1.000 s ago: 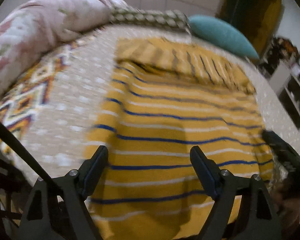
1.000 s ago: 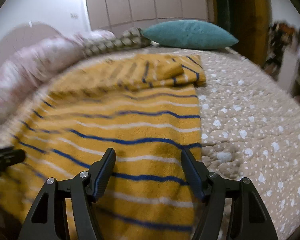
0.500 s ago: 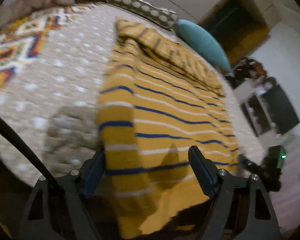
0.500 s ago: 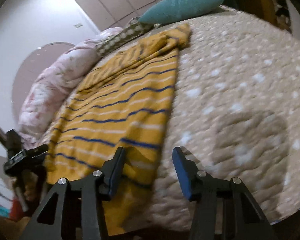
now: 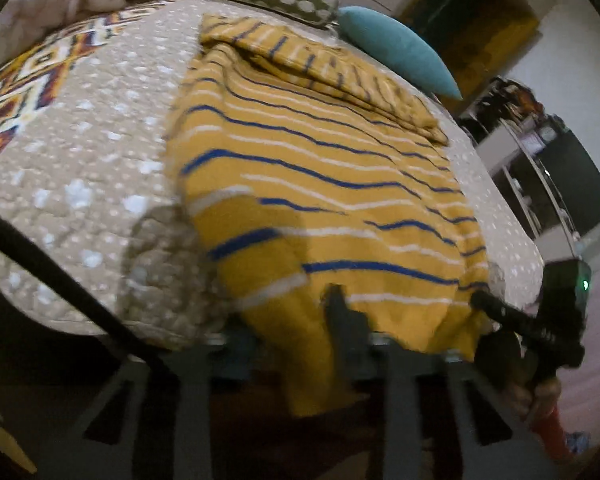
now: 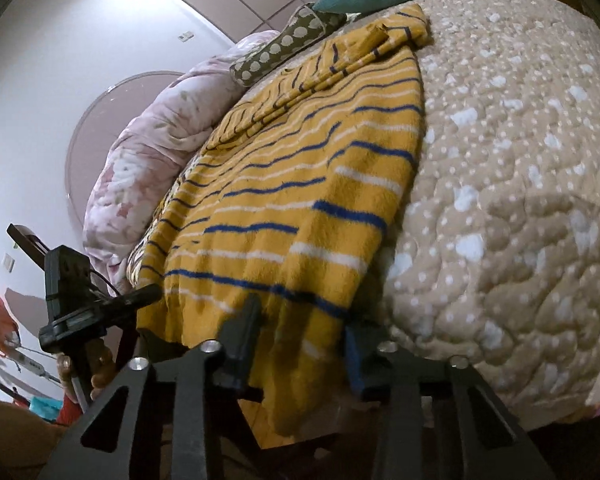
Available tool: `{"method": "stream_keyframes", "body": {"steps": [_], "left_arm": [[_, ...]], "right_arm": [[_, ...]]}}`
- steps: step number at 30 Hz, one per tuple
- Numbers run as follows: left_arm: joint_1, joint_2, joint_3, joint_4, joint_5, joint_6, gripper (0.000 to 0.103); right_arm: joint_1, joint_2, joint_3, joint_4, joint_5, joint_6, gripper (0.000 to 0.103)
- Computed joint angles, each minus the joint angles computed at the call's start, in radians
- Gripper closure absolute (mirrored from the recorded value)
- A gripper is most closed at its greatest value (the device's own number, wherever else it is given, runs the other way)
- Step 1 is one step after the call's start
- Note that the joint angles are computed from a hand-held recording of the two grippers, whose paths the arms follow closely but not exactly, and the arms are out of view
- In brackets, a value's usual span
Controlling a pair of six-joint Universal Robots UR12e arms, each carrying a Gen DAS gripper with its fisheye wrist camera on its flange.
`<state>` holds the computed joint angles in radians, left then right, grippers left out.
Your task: Fold small clothes
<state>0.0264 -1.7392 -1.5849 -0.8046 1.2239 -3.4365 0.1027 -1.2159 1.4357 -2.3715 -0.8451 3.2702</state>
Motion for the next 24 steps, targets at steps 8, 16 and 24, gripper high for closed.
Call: {"method": "stream_keyframes", "body": {"steps": [8, 16, 24], "left_arm": [[0.045, 0.023, -0.008, 0.046, -0.066, -0.087, 0.094], [0.051, -0.129, 0.23, 0.163, -0.027, -0.096, 0.094], [0.044, -0.492, 0.789, -0.204, 0.127, -0.091, 0.094]], "right_arm": [[0.011, 0.004, -0.032, 0.093, 0.034, -0.101, 0.091], [0.018, 0.103, -0.262, -0.023, 0.064, -0.131, 0.092], [0.057, 0.416, -0.791, 0.12, -0.216, -0.032, 0.092]]}}
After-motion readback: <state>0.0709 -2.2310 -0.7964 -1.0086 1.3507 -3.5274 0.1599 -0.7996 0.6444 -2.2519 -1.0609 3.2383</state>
